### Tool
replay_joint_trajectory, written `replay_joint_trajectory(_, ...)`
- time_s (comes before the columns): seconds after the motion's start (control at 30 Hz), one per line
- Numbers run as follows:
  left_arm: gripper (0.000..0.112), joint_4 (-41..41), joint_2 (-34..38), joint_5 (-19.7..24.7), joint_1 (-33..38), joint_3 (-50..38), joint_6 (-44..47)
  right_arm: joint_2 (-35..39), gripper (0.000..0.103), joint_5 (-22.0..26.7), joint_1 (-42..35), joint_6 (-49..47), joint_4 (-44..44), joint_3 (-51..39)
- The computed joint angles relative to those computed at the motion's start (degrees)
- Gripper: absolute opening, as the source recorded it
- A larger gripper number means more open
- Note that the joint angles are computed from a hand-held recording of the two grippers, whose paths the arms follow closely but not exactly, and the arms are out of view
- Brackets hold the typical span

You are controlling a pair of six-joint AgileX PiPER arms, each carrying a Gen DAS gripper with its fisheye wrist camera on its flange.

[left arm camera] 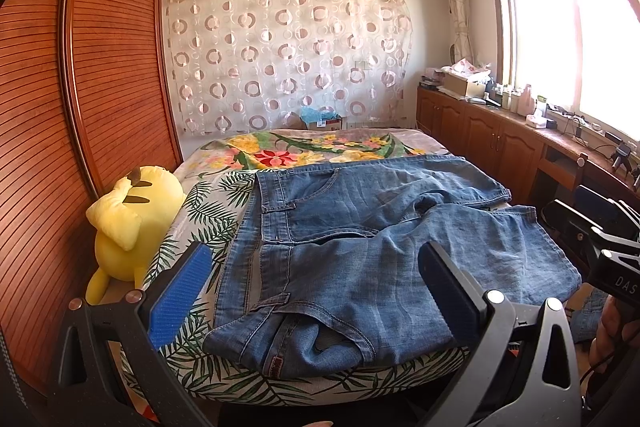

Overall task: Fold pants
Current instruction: 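Lower both tools toward the blue jeans on the bed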

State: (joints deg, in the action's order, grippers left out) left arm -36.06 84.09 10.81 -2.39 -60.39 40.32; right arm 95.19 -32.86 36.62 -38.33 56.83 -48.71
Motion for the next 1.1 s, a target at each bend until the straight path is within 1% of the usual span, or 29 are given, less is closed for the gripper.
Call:
replay_joint_trajectory(0.07, 0.103, 1.3, -0.1, -0.1, -0.2, 0.1, -1.4, 0.1, 0.088, 0.0, 0.0, -0.1, 0.1, -0.1)
replay_joint_trajectory(0.17, 0.103, 1.0, 1.0, 0.5, 0.1, -0.7, -0.7, 0.5, 0.088, 0.6, -0.3, 0.6, -0.3, -0.1)
replay_joint_trajectory(0.2, 0.103, 2.1, 1.9, 0.6, 0.2, -1.2, -1.7, 0.5, 0.088, 0.9, -0.5, 0.7, -0.3, -0.1)
replay_joint_trajectory(0.23, 0.103, 5.3, 2.1, 0.5, -0.4, -1.3, -5.0, 0.7, 0.088, 1.1, -0.6, 1.1, -0.6, -0.2)
replay_joint_trajectory(0.27, 0.103, 8.8, 2.2, 1.8, -0.5, -2.5, -8.7, 0.8, 0.088, 1.5, -0.8, 1.6, -0.9, -0.2)
replay_joint_trajectory(0.3, 0.103, 10.2, 2.7, 2.8, -0.5, -3.4, -10.1, 0.7, 0.088, 2.0, -1.2, 1.9, -1.3, -0.2)
replay_joint_trajectory(0.33, 0.103, 10.1, 3.3, 2.0, -1.0, -3.1, -10.2, 0.8, 0.088, 2.2, -1.4, 2.1, -1.4, -0.2)
replay_joint_trajectory(0.5, 0.103, 6.3, 6.8, 2.3, -0.3, -4.5, -5.9, 1.0, 0.088, 3.9, -2.6, 2.3, -1.3, -0.3)
replay_joint_trajectory(0.53, 0.103, 6.4, 6.4, 1.2, -1.0, -3.2, -6.3, 1.0, 0.088, 4.2, -2.8, 2.2, -1.4, -0.3)
replay_joint_trajectory(0.6, 0.103, 5.7, 7.6, 1.8, -0.7, -3.9, -5.4, 1.0, 0.088, 4.4, -3.2, 2.0, -1.2, 0.0)
replay_joint_trajectory(0.77, 0.103, 7.5, 7.2, 1.1, -1.3, -2.1, -6.8, 0.2, 0.088, 5.4, -4.5, 1.0, 0.1, 0.8)
replay_joint_trajectory(0.9, 0.103, 5.9, 8.0, 1.1, -1.1, -2.0, -4.7, -0.4, 0.088, 5.6, -4.6, -1.3, 2.7, 1.3)
replay_joint_trajectory(0.97, 0.103, 3.1, 8.7, 1.3, -0.5, -2.3, -1.5, -0.1, 0.088, 5.8, -4.6, -2.4, 3.6, 1.1)
replay_joint_trajectory(1.1, 0.103, -3.6, 9.8, 2.3, 0.9, -2.3, 5.2, 0.4, 0.088, 6.5, -4.5, -8.1, 8.5, 0.3)
